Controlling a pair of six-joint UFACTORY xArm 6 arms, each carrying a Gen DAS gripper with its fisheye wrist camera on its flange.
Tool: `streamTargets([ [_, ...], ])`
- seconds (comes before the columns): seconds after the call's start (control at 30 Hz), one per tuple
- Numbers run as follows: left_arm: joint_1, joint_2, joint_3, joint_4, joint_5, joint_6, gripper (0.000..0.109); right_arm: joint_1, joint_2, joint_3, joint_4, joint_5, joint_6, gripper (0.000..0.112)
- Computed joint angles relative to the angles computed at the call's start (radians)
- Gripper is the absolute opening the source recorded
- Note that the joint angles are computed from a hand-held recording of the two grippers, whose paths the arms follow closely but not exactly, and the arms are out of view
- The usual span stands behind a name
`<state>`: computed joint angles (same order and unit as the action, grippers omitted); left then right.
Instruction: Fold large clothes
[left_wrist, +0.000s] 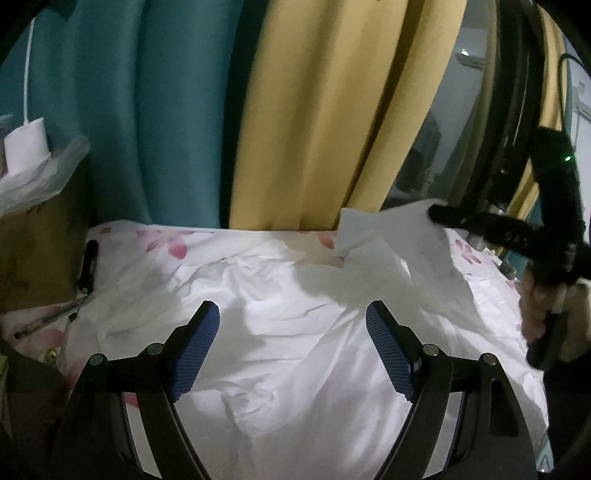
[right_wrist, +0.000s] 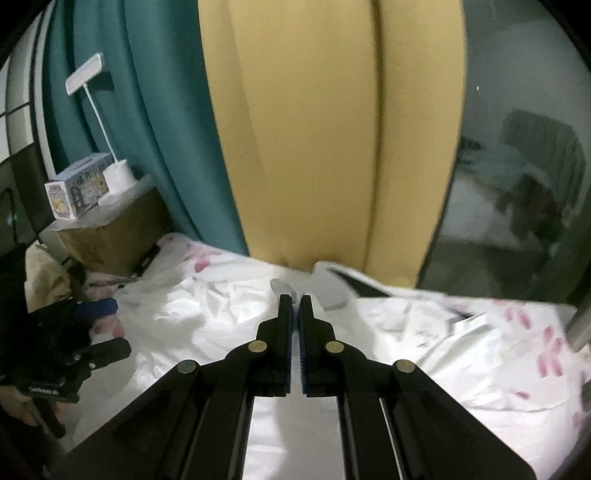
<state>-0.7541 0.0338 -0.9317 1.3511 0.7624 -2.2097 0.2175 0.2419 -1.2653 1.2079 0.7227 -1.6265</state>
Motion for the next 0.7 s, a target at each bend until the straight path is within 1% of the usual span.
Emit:
streamTargets([
  [0.13, 0.003, -0.022, 0.036, -0.009, 0.001, -0.017, 0.084, 0.042, 0.025, 0.013, -0.022, -0.021, 0.024, 0.003],
  [0.33, 0.032, -0.039, 0.082, -0.027, -0.029, -0.039, 0.084, 0.07, 0.074, 0.026, -0.095, -0.013, 0.071, 0.003],
  [0.43, 0.053, -0.05, 0.108, -0.04, -0.056, -0.038, 0.084, 0.069, 0.112, 0.013, -0.162, 0.026, 0.137, 0.004],
  [0.47, 0.062, -0.051, 0.113, -0.046, -0.067, -0.033, 0.084, 0.069, 0.132, 0.0, -0.212, 0.051, 0.178, 0.004],
  [0.5, 0.074, -0.049, 0.114, -0.053, -0.083, -0.019, 0.084, 0.073, 0.141, -0.004, -0.242, 0.055, 0.204, 0.006],
  [0.53, 0.083, -0.045, 0.112, -0.06, -0.096, -0.002, 0.084, 0.077, 0.147, -0.003, -0.269, 0.05, 0.226, 0.011],
  [0.57, 0.093, -0.041, 0.107, -0.072, -0.109, 0.024, 0.084, 0.079, 0.146, 0.002, -0.288, 0.046, 0.238, 0.023],
  [0.6, 0.101, -0.035, 0.099, -0.082, -0.119, 0.054, 0.084, 0.076, 0.138, 0.011, -0.29, 0.049, 0.238, 0.031],
  [0.63, 0.109, -0.027, 0.085, -0.089, -0.127, 0.091, 0.084, 0.072, 0.128, 0.02, -0.278, 0.056, 0.226, 0.046],
  [0.67, 0.117, -0.019, 0.071, -0.093, -0.136, 0.12, 0.084, 0.061, 0.114, 0.029, -0.261, 0.071, 0.207, 0.055],
  [0.7, 0.126, -0.008, 0.055, -0.097, -0.148, 0.15, 0.084, 0.048, 0.1, 0.037, -0.243, 0.081, 0.188, 0.056],
])
